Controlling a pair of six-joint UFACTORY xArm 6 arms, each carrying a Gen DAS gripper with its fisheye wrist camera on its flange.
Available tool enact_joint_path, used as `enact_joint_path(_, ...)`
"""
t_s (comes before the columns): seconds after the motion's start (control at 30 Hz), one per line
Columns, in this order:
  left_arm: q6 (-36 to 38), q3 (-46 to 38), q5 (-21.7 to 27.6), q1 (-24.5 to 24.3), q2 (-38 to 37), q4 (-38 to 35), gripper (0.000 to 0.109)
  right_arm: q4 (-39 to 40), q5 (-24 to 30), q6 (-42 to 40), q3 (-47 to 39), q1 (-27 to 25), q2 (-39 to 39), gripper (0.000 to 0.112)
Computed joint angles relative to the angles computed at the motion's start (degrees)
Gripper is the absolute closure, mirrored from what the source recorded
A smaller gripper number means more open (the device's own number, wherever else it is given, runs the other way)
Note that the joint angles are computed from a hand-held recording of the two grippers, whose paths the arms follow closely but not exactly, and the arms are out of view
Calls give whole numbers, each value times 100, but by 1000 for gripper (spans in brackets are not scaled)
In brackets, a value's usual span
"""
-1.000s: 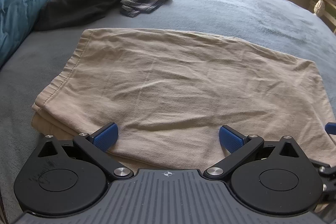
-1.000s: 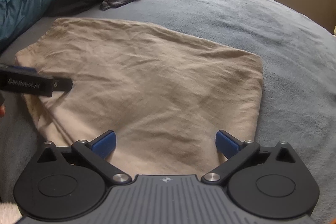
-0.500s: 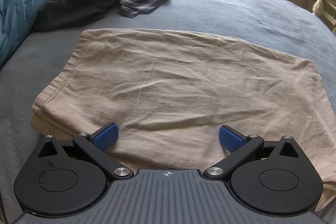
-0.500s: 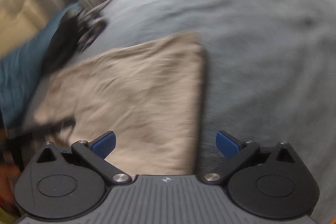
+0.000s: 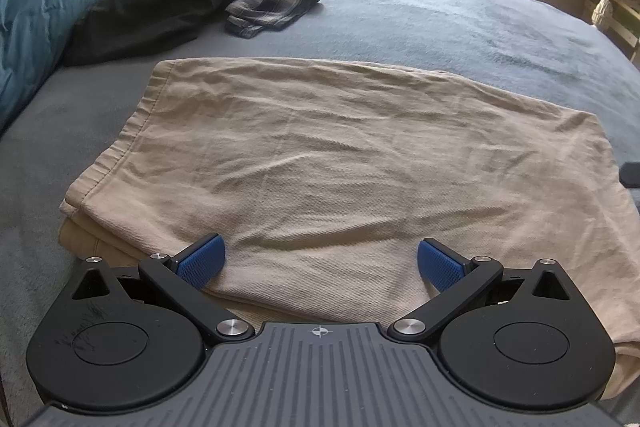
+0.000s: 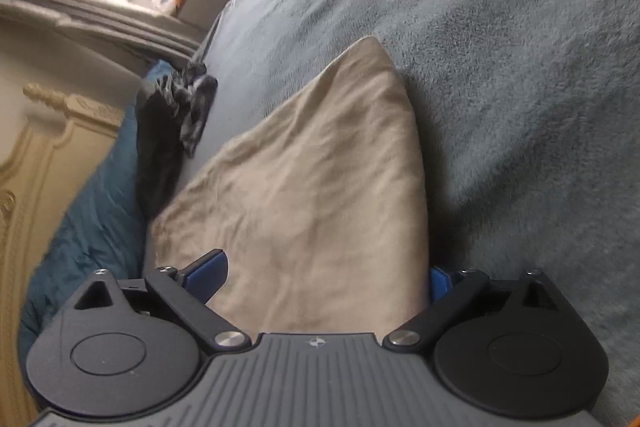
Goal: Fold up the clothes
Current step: 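Roll the right gripper and close it on the folded beige trousers' edge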
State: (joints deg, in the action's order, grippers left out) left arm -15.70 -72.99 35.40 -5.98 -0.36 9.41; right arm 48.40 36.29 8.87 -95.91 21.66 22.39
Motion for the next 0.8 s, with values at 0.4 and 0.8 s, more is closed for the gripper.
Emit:
enact_joint_path(0.4,-93,162,-268,23,-47,51,6,1519,84,-609,600,-150,-227,57)
enact_joint_path(0.8,223,1348,-2438,165,-687,-231,6,2200,-124,-1261,876,-113,-317,82)
